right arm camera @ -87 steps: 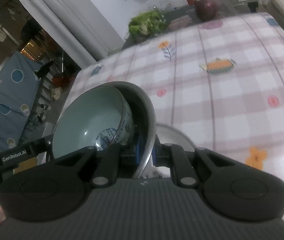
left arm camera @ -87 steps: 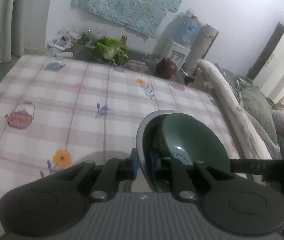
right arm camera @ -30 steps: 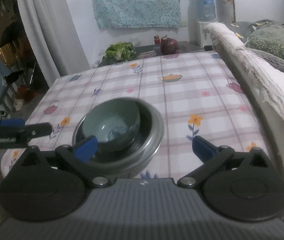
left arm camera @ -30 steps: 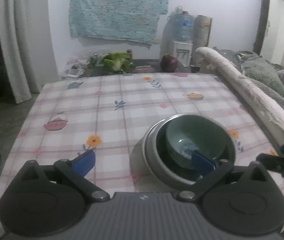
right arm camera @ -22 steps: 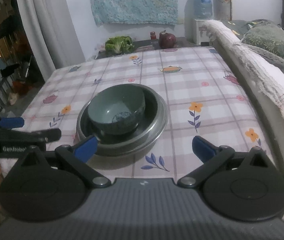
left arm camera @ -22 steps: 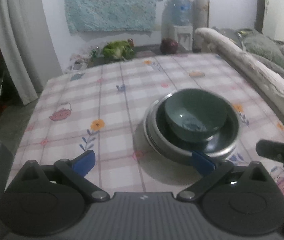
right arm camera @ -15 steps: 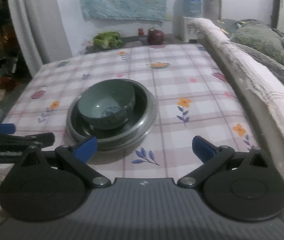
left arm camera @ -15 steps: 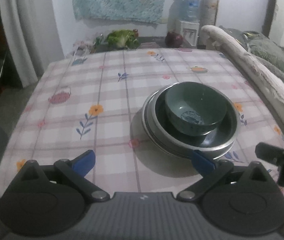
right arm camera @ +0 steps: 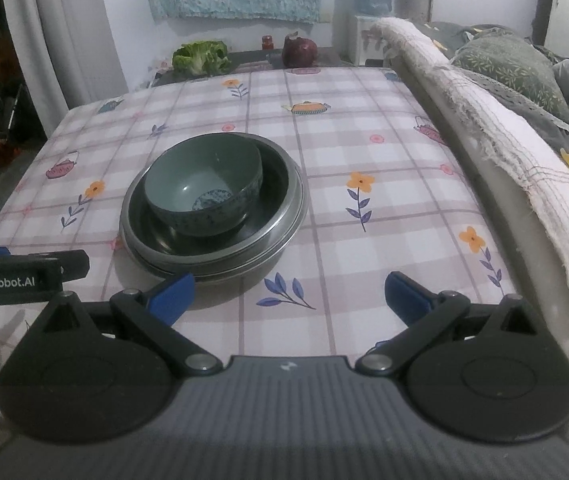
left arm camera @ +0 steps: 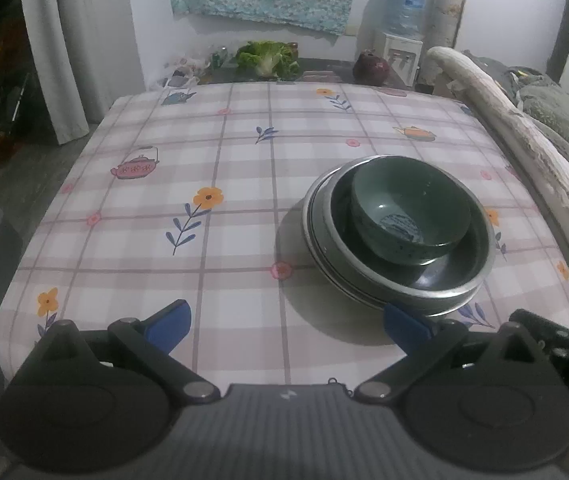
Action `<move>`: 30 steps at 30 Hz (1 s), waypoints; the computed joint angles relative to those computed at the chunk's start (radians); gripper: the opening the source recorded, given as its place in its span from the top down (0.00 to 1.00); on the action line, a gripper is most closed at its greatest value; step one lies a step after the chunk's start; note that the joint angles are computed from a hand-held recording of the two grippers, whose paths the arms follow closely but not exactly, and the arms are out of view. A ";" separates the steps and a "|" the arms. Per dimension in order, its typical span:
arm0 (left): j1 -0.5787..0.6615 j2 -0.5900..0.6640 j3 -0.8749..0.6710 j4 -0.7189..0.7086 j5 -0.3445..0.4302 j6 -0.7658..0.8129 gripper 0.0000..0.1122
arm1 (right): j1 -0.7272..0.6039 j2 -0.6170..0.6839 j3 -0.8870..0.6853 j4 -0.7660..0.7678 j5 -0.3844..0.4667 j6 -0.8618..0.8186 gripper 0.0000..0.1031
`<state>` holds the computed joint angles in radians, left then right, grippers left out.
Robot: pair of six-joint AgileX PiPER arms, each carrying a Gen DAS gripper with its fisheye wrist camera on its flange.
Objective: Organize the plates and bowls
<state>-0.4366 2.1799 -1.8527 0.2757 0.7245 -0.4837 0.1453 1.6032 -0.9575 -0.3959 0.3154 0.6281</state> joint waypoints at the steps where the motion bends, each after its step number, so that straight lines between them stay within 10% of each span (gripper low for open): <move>1: 0.000 0.001 -0.002 -0.001 0.001 0.003 0.08 | 0.000 0.003 -0.003 0.014 0.001 -0.012 0.01; 30: 0.004 0.035 -0.048 -0.044 0.035 0.040 0.08 | -0.002 0.037 -0.031 0.052 0.015 -0.049 0.01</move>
<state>-0.4327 2.2146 -1.9005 0.2321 0.7600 -0.4434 0.1436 1.6399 -0.9886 -0.3437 0.3305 0.5795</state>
